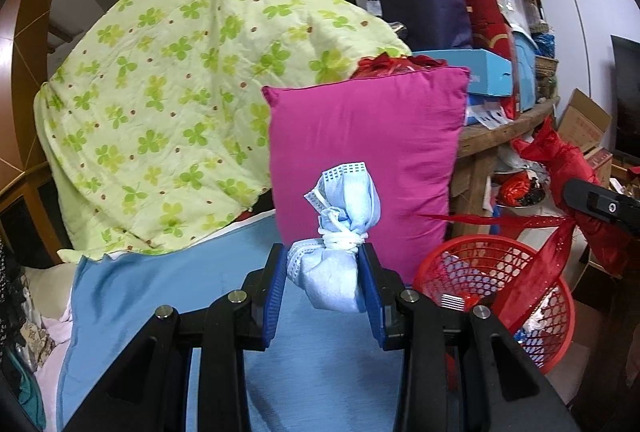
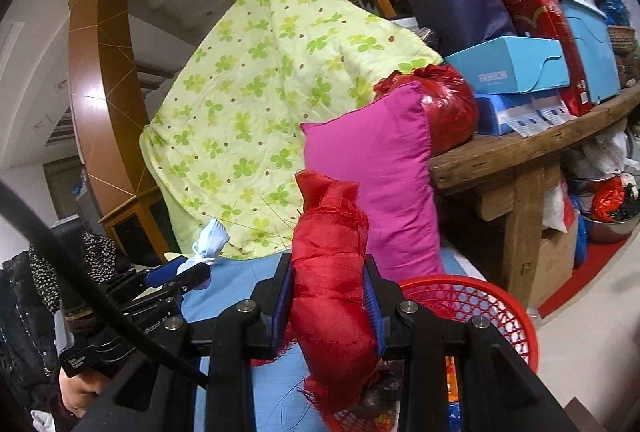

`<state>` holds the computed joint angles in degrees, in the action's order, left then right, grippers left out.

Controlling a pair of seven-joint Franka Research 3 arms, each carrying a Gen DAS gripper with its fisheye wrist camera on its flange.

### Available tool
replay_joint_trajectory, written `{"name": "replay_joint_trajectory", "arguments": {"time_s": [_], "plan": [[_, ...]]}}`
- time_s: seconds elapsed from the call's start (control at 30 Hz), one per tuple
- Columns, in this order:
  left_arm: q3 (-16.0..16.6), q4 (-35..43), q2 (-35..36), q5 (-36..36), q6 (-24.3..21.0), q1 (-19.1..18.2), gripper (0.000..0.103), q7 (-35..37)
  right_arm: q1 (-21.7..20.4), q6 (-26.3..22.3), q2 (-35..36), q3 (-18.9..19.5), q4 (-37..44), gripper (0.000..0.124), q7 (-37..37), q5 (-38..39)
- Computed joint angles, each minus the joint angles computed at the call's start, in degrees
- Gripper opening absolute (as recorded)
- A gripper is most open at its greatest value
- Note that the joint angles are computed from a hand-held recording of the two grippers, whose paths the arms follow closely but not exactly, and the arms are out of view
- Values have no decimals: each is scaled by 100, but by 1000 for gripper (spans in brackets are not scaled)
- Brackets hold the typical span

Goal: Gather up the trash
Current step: 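Carry the tissue and red ribbon over the red basket with both tools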

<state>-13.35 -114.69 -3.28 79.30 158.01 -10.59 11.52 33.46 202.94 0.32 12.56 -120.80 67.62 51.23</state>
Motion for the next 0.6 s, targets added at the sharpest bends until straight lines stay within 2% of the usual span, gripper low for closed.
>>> {"name": "replay_joint_trajectory", "arguments": {"time_s": [0.6], "plan": [[35, 229, 307, -117, 317, -210, 38, 292, -41, 105, -161, 79, -90, 34, -805, 912]]}}
